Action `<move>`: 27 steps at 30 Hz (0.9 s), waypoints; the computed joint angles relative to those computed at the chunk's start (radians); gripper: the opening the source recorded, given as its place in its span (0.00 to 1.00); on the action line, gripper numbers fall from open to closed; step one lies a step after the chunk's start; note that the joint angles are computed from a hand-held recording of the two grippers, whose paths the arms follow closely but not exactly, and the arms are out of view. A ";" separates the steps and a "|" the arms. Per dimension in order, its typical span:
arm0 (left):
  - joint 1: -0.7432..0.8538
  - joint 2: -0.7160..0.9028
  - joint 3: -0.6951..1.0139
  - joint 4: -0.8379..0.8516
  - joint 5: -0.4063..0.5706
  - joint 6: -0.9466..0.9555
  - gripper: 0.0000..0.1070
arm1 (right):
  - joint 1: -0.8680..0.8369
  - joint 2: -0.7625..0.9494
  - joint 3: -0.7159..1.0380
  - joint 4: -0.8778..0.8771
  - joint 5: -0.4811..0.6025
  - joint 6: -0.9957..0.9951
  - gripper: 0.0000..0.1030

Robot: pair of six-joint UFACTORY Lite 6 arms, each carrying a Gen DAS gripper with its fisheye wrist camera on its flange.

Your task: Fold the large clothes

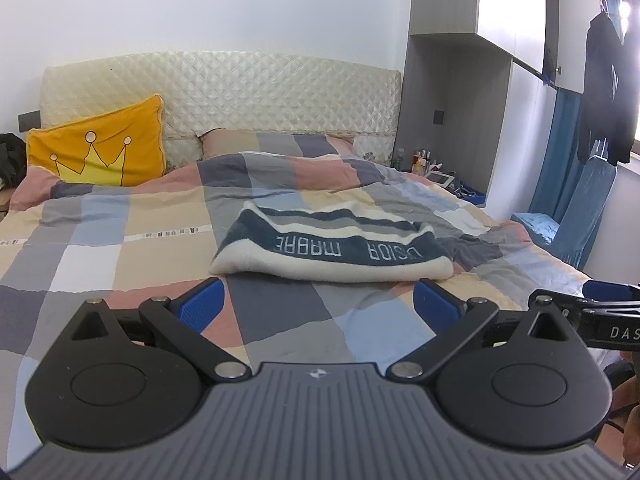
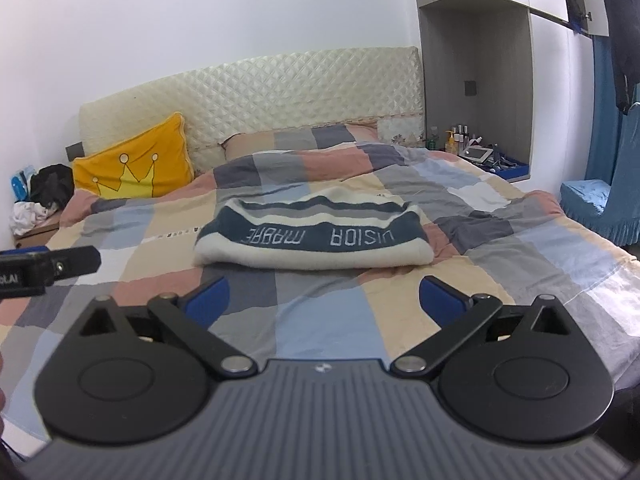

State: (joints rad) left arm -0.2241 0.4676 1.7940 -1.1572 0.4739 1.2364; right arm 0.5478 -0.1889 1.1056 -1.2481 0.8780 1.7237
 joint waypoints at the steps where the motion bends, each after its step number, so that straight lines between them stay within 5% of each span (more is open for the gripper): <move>1: 0.000 0.000 -0.001 -0.002 0.003 -0.001 0.96 | 0.001 0.000 -0.001 -0.002 0.001 0.005 1.00; 27: -0.010 -0.052 -0.077 -0.087 -0.014 0.075 0.96 | 0.011 -0.014 -0.008 -0.011 0.013 -0.001 1.00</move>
State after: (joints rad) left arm -0.2339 0.4156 1.7174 -1.2441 0.4599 1.3113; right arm 0.5583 -0.2029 1.0975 -1.2592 0.8913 1.7231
